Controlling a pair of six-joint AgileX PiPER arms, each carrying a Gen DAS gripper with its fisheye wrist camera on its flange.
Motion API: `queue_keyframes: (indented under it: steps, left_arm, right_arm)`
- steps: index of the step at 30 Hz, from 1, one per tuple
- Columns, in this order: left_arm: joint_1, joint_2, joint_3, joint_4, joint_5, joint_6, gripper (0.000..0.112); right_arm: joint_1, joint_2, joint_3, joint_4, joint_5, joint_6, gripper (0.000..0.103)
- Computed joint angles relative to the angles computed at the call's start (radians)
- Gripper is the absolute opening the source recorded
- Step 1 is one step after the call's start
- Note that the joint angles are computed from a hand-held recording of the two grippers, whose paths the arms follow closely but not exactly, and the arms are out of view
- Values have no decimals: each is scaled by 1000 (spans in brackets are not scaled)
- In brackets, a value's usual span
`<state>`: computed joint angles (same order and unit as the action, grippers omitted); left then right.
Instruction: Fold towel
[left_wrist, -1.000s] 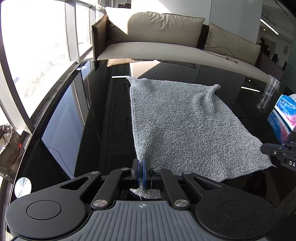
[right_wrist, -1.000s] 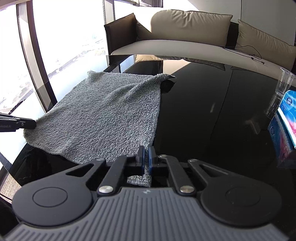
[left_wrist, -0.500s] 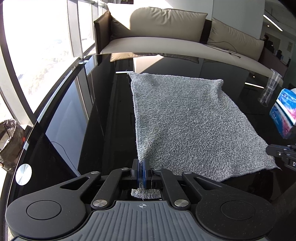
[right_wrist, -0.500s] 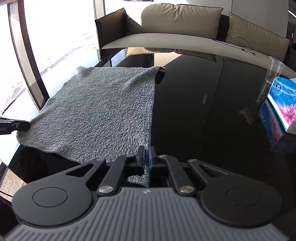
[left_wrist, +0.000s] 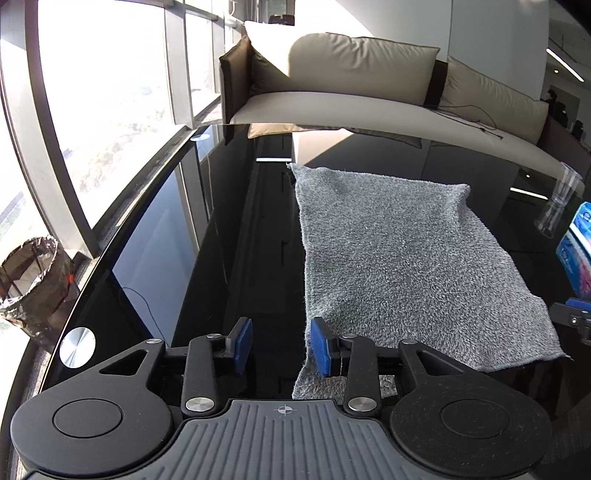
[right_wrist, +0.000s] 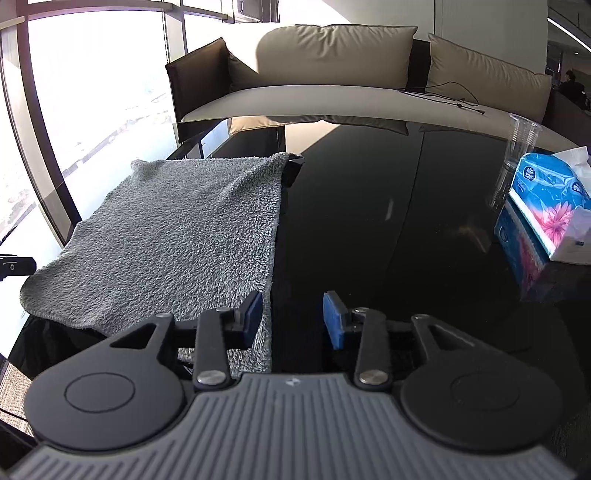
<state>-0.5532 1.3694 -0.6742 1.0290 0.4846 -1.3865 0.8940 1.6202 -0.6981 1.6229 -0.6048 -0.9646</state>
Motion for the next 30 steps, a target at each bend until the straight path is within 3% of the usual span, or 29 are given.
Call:
queue_keyframes:
  steps: [10, 18, 20, 22, 30]
  left_arm:
    - [-19, 64, -20, 15, 22, 20, 39]
    - [-32, 54, 6, 100, 22, -76, 42]
    - [-35, 44, 11, 134, 23, -120, 48]
    - [-34, 31, 24, 179, 3, -172, 52]
    - [-32, 32, 32, 234, -32, -223, 75]
  right_arm:
    - [3, 36, -31, 87, 1, -132, 40]
    - [9, 29, -19, 51, -7, -81, 40]
    - [14, 18, -4, -3, -20, -13, 44]
    - [20, 12, 7, -45, -39, 45, 57]
    - [12, 12, 10, -103, -18, 88, 59]
